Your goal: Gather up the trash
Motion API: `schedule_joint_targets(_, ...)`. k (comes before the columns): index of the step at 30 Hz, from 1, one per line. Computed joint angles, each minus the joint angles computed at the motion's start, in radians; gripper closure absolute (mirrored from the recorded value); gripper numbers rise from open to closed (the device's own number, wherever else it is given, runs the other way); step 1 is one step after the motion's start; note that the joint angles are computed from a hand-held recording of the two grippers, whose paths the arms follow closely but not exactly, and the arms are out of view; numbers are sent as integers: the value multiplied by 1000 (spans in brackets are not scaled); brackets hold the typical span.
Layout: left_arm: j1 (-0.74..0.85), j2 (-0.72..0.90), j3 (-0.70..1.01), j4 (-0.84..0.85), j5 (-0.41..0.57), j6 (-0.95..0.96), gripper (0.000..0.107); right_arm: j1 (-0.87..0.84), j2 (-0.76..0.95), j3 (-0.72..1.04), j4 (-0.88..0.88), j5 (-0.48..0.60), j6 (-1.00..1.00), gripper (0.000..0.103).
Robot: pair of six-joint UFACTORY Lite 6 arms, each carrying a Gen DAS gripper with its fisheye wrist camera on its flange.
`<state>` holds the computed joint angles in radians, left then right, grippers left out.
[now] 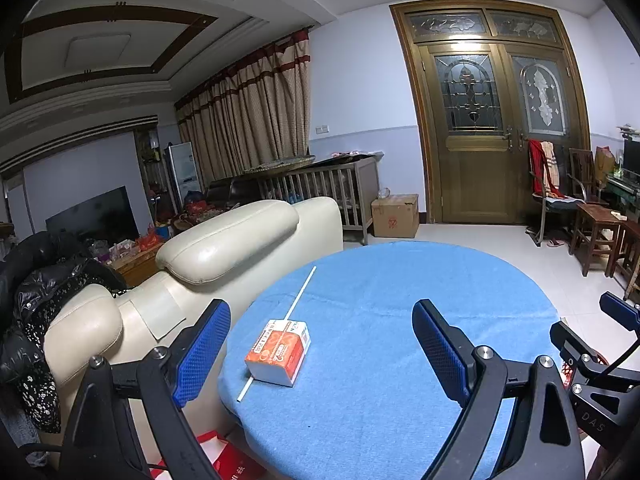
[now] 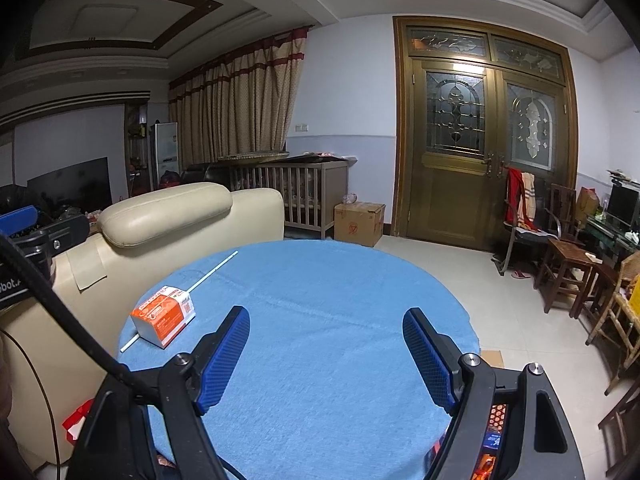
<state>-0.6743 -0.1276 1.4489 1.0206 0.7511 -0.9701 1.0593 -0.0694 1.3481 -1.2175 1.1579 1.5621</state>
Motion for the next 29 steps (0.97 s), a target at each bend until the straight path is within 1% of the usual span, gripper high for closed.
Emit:
schedule_joint_targets(9,33,45,23,-27,-20,30,14,-78,50,33,17,-90,-25,21)
schedule_joint_targets(17,78,129,83,-72,-44,74,14,-181,124,79,42,-196,-49,21)
schedule_joint_targets(24,95,204,141,-103,-62,110,15,-249,171,95,62,-257,-52,21)
schedule_joint_targets(27,88,232,158,-71,-63,85,14,-280,188,93,75,-284,-53,21)
schedule_joint_targets(29,93,267,189,-103,-69,114,15,-299,197,88,82,-298,-52,21)
